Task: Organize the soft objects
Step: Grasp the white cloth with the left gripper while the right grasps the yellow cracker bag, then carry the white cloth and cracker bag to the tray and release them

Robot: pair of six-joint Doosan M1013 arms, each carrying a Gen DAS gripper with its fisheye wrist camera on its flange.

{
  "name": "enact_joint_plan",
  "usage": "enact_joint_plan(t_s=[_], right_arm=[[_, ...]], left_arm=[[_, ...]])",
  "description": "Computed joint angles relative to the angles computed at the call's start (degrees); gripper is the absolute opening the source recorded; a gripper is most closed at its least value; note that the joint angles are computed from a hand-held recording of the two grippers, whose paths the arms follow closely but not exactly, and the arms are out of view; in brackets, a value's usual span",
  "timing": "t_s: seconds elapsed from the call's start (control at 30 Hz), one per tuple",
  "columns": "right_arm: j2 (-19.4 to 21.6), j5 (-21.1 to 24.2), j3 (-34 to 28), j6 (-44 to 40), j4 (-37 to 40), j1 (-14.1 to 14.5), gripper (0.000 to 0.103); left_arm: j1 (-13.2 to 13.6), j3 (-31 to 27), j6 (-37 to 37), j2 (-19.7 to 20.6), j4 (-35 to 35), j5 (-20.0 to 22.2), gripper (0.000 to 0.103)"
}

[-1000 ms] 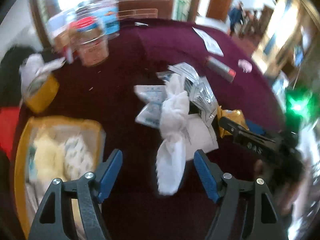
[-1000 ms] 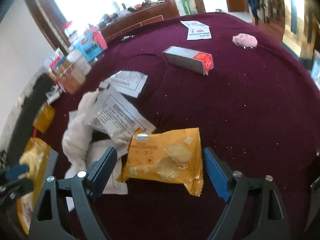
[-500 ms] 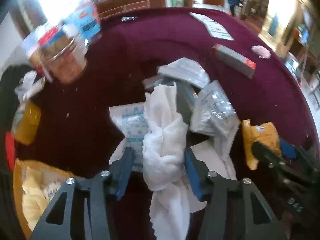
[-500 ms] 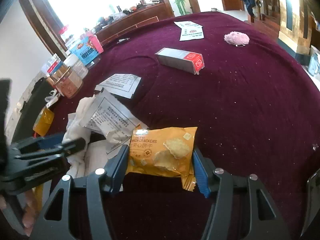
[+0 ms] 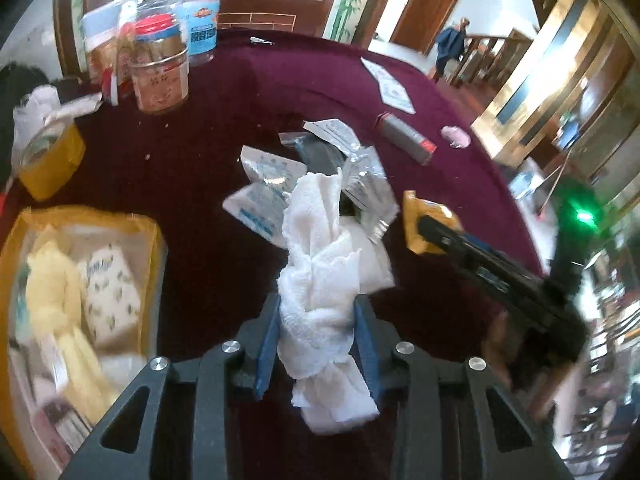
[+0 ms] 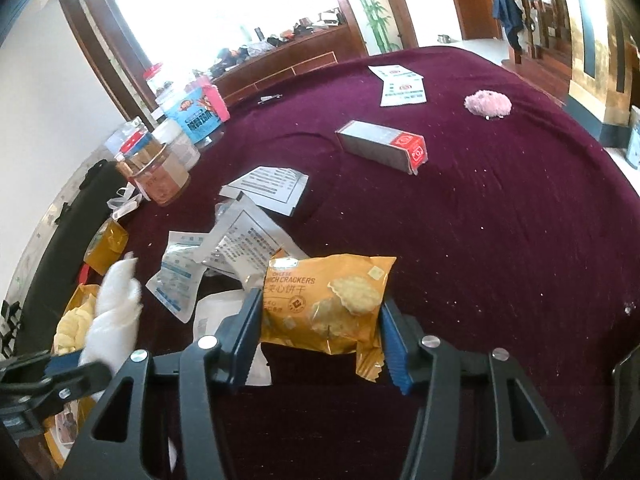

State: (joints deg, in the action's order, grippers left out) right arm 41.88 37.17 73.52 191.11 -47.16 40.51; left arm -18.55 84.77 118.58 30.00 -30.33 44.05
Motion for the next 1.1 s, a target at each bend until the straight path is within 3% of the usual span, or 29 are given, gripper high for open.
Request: enact_joint_plan(t_s=[0.27, 0.53, 0.7, 0.9, 1.0, 1.1], right_arm=[[-0.54, -1.09, 1.14, 4.60, -5.36, 0.38, 0.053], [-0.06, -0.01, 0.15, 3.83, -9.36, 1.41, 0.053], [-0.43, -0.95, 0.89, 7.17, -14.48, 2.00, 0.053], [-2.13, -11.86, 2.40, 16.33, -22.98, 3.40, 0.054], [-0.94, -15.86, -1.12, 13.00, -22.81, 4.95, 0.054], [0.87, -19.91, -5.16, 4.36, -16.76, 5.87, 0.054]], left_arm=[[5.13, 4.14, 9.50, -4.56, -13.59, 6.09, 0.037], [11.45, 5.41, 9.85, -6.73, -16.56, 9.61, 0.037], [15.21, 6.29, 7.52, -7.63, -15.25, 7.22, 0.038], [17.98, 6.32, 3.47, -7.00, -11.37, 3.96, 0.038], [18.56, 5.51, 1.06, -5.72, -9.35, 3.22, 0.038], [18.74, 4.43, 0.11, -4.35, -8.20, 3.25, 0.038]])
